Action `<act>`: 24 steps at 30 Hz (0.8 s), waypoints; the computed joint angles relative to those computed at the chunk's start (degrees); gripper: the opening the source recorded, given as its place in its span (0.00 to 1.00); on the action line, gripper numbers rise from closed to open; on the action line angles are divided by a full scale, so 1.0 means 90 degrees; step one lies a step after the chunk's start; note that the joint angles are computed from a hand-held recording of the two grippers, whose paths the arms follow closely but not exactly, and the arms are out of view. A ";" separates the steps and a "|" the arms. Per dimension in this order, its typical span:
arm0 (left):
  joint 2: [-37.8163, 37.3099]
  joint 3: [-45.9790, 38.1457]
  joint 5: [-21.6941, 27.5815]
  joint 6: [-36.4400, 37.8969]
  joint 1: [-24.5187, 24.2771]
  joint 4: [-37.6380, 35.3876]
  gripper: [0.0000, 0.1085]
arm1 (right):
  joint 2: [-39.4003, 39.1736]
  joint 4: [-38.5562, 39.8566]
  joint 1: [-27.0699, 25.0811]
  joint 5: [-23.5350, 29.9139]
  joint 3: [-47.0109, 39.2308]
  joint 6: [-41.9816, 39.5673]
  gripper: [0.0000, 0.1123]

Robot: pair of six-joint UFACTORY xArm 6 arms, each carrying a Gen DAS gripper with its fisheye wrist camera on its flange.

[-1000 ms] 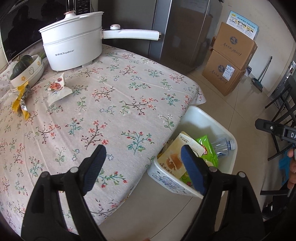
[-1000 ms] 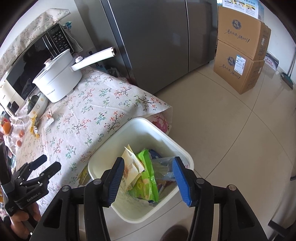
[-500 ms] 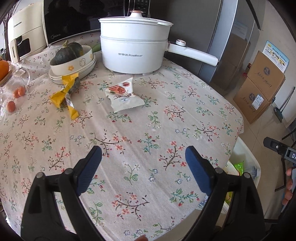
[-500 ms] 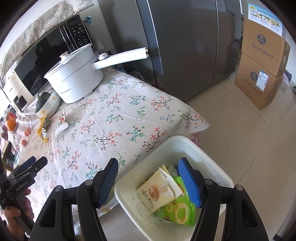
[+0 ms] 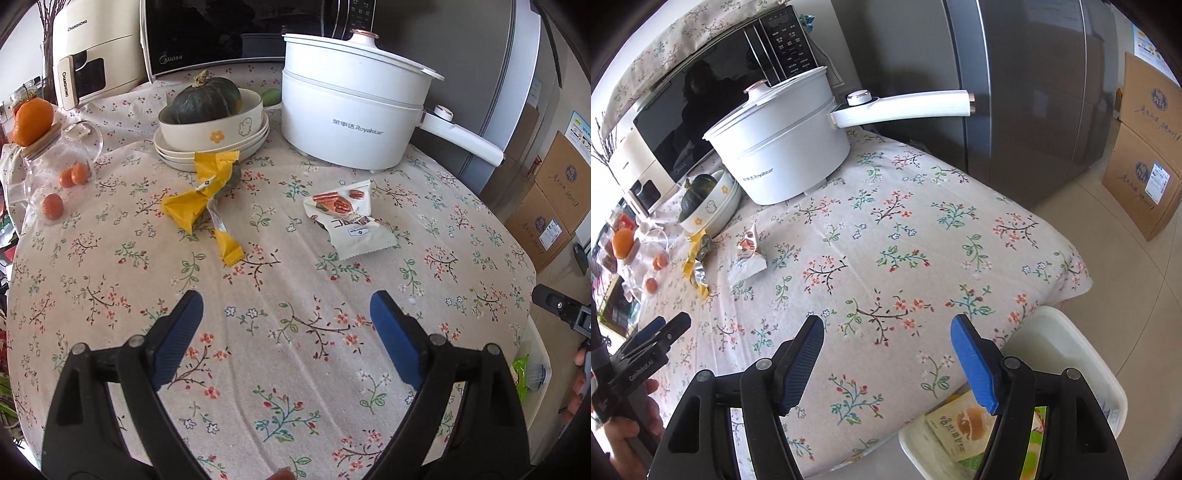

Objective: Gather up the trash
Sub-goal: 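Move both tools back over the table toward the yellow wrapper and white packet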

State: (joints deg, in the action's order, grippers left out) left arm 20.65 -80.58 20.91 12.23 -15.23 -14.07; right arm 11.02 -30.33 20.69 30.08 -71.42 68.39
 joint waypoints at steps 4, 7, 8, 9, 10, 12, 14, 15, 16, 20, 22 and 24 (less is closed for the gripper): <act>0.0361 -0.0421 0.0048 -0.0082 0.0173 -0.0013 0.85 | 0.0548 0.0172 0.0039 0.0034 -0.0589 -0.0238 0.65; 0.0656 -0.0757 0.0052 -0.0131 0.0291 -0.0075 0.85 | 0.0949 0.0331 0.0060 -0.0004 -0.1027 -0.0379 0.65; 0.0749 -0.0856 0.0036 -0.0172 0.0324 -0.0045 0.85 | 0.1079 0.0368 0.0070 -0.0006 -0.1176 -0.0420 0.65; 0.0851 -0.0972 0.0037 -0.0156 0.0357 -0.0061 0.85 | 0.1211 0.0374 0.0083 -0.0001 -0.1330 -0.0443 0.65; 0.0952 -0.1085 0.0039 -0.0160 0.0392 -0.0046 0.85 | 0.1353 0.0395 0.0101 0.0020 -0.1507 -0.0484 0.65; 0.1164 -0.1336 0.0071 -0.0199 0.0466 -0.0013 0.85 | 0.1609 0.0443 0.0125 -0.0005 -0.1807 -0.0578 0.65; 0.1365 -0.1607 0.0129 -0.0140 0.0525 -0.0096 0.85 | 0.1896 0.0511 0.0154 0.0025 -0.2172 -0.0700 0.65; 0.1454 -0.1714 0.0105 -0.0143 0.0549 -0.0095 0.85 | 0.2039 0.0516 0.0171 0.0038 -0.2358 -0.0747 0.65; 0.1534 -0.1812 0.0078 -0.0079 0.0569 -0.0163 0.85 | 0.2180 0.0523 0.0183 0.0033 -0.2538 -0.0811 0.65; 0.1882 -0.2271 0.0111 -0.0108 0.0644 -0.0238 0.85 | 0.2713 0.0565 0.0229 0.0061 -0.3224 -0.1064 0.65; 0.2034 -0.2460 0.0110 -0.0117 0.0656 -0.0302 0.85 | 0.2952 0.0627 0.0248 0.0059 -0.3539 -0.1163 0.65; 0.2177 -0.2645 0.0135 -0.0059 0.0661 -0.0364 0.84 | 0.3185 0.0715 0.0271 0.0082 -0.3872 -0.1307 0.65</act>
State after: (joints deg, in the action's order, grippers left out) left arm 40.24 -104.38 22.12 11.70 -9.29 -17.35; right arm 39.69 -23.90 23.13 30.82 -106.27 56.63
